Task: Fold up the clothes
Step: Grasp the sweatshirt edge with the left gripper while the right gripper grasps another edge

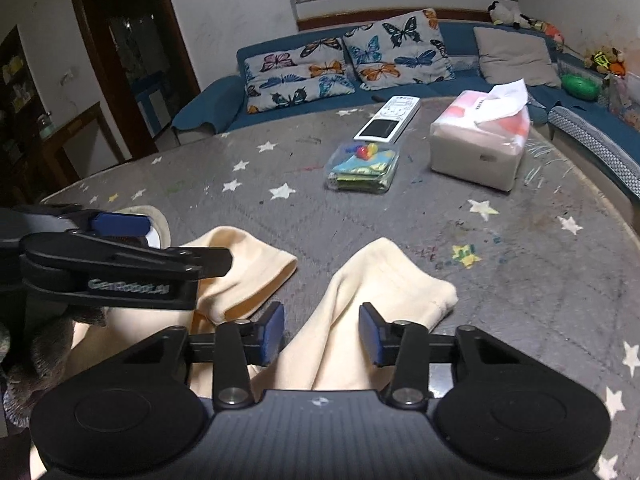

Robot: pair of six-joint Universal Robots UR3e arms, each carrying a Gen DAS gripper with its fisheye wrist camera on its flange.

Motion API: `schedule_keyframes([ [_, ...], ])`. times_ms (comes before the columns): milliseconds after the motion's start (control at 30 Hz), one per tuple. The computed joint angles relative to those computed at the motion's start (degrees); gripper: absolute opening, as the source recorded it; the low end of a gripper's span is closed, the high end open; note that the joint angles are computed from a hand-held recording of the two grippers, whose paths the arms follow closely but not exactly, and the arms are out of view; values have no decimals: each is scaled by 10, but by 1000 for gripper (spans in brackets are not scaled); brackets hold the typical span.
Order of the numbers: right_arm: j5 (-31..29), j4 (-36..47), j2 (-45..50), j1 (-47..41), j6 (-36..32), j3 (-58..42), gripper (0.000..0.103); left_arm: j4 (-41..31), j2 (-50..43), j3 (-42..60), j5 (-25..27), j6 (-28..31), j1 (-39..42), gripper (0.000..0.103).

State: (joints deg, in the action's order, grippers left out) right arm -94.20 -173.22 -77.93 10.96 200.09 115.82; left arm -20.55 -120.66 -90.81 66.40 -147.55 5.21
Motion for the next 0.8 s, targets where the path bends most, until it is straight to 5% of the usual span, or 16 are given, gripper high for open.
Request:
schedule_keyframes([
  [200, 10, -2, 7, -5, -5, 0, 26, -112, -33, 71, -20, 3, 9, 50],
  [333, 10, -7, 4, -5, -5, 5, 11, -116, -23, 61, -37, 12, 20, 14],
  [800, -39, -67, -76, 28, 20, 74, 5, 14, 165, -157, -169, -7, 155, 11],
])
